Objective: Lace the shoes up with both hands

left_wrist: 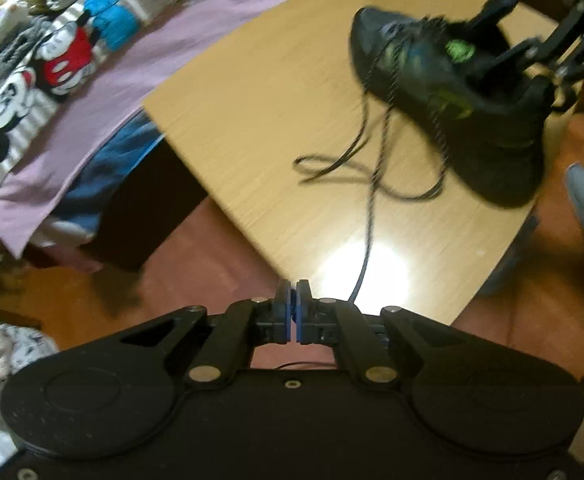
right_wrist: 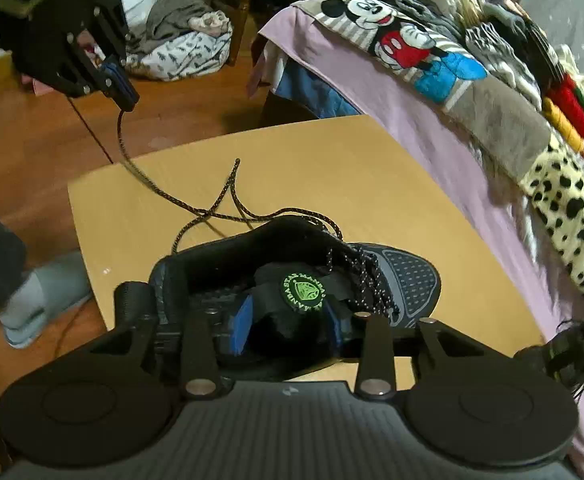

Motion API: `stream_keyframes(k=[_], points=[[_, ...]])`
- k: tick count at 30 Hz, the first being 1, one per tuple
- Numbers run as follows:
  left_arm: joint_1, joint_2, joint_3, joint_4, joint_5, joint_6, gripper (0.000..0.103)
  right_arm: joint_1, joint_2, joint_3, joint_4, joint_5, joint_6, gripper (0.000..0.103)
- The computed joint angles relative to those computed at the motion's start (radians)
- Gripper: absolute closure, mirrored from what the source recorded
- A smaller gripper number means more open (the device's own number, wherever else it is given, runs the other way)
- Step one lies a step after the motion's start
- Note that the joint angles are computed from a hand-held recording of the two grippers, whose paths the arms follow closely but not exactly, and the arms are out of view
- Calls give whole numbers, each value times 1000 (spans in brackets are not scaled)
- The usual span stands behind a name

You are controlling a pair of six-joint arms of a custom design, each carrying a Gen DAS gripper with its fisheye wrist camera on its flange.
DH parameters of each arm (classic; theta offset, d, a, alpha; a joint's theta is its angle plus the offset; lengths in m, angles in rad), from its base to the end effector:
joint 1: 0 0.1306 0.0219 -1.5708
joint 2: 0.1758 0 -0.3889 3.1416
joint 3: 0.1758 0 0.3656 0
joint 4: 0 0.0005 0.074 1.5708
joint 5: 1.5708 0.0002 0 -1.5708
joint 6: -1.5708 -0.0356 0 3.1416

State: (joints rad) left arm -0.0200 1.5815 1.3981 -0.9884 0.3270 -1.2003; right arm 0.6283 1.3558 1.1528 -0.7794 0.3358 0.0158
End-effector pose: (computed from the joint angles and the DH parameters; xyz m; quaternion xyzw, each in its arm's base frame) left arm 0.4948 -0.0218 0.3467 0.5806 0.7741 -0.0238 0.2512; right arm 0.3505 0.2395 0.3559 -0.2527 0.9104 -0.0663 0.3208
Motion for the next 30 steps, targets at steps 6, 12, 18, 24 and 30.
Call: stream_keyframes(k=[6, 12, 18, 24, 30], points=[[-7, 25, 19, -78, 48, 12, 103, -9, -16, -10, 26, 5, -19, 98], [1, 33, 38, -84, 112, 116, 96, -37, -44, -22, 50, -3, -59, 99], [14, 64, 88, -71, 247, 343, 79, -59, -65, -36, 71, -41, -111, 98], [-1, 92, 121, -70, 350, 494, 79, -76, -85, -51, 92, -60, -151, 98], [-37, 163, 144, -55, 294, 755, 79, -95, -102, -67, 119, -80, -182, 97]])
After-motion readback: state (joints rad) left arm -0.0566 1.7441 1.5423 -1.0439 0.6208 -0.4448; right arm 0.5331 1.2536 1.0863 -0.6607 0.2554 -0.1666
